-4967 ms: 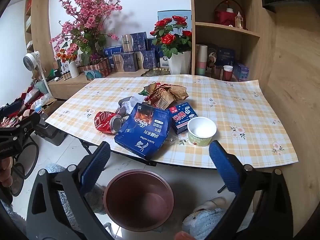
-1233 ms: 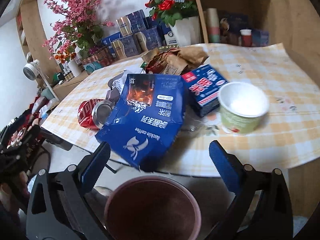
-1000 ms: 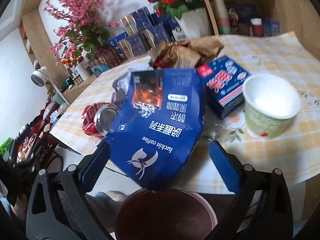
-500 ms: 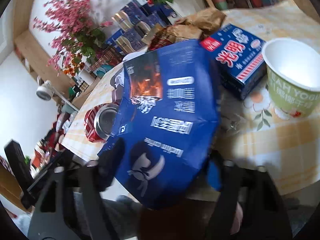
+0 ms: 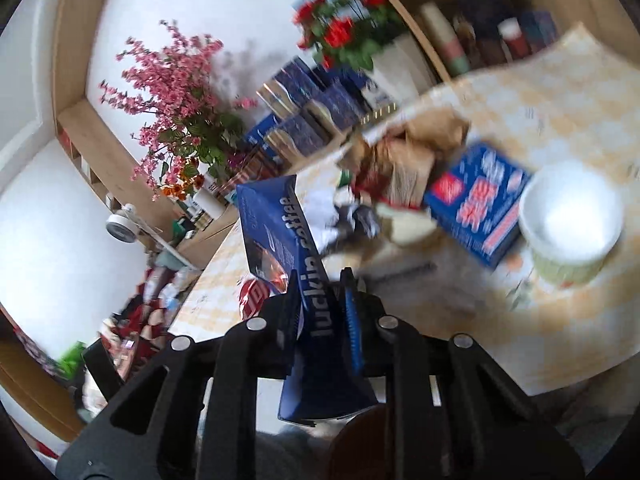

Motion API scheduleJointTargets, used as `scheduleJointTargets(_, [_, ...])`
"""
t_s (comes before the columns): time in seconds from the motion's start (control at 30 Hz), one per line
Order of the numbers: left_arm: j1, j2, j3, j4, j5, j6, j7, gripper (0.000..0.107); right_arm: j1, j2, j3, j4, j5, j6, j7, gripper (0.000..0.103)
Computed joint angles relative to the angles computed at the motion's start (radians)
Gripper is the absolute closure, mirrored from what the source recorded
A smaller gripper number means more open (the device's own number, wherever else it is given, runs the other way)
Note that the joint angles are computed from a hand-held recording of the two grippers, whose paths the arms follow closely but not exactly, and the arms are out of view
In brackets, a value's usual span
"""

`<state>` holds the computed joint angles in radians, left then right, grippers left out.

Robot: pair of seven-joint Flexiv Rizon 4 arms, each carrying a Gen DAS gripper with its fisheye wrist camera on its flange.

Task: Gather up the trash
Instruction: 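Reach the right tool to the blue coffee bag and grasp it, then lift the blue coffee bag with the right tool while the left tool grasps the red can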

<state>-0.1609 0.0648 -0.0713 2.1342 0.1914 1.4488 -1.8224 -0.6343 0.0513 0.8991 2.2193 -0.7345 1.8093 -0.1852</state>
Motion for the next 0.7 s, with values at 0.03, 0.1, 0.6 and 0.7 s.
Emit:
scheduleJointTargets(0.03, [-0.002, -0.001, 0.001, 0.0, -0.004, 0.002, 0.007, 0.012, -0.008, 0.021, 0.002, -0.001, 0.01, -0.007, -0.012, 0.08])
scheduleJointTargets(0.1, [-0.008, -0.003, 0.001, 0.002, -0.016, 0.006, 0.024, 0.012, -0.036, 0.059, 0.013, -0.004, 0.014, -0.031, -0.026, 0.08])
scheduleJointTargets(0.6, [-0.037, -0.06, -0.013, -0.08, -0.01, -0.039, 0.127, 0.018, 0.309, 0.229, -0.371, 0.105, -0.012, -0.129, -0.019, 0.08])
scheduleJointTargets(0.7, [-0.058, -0.089, -0.014, -0.106, -0.099, -0.019, 0.17, 0.021, 0.307, 0.23, -0.377, 0.107, -0.038, -0.123, -0.005, 0.08])
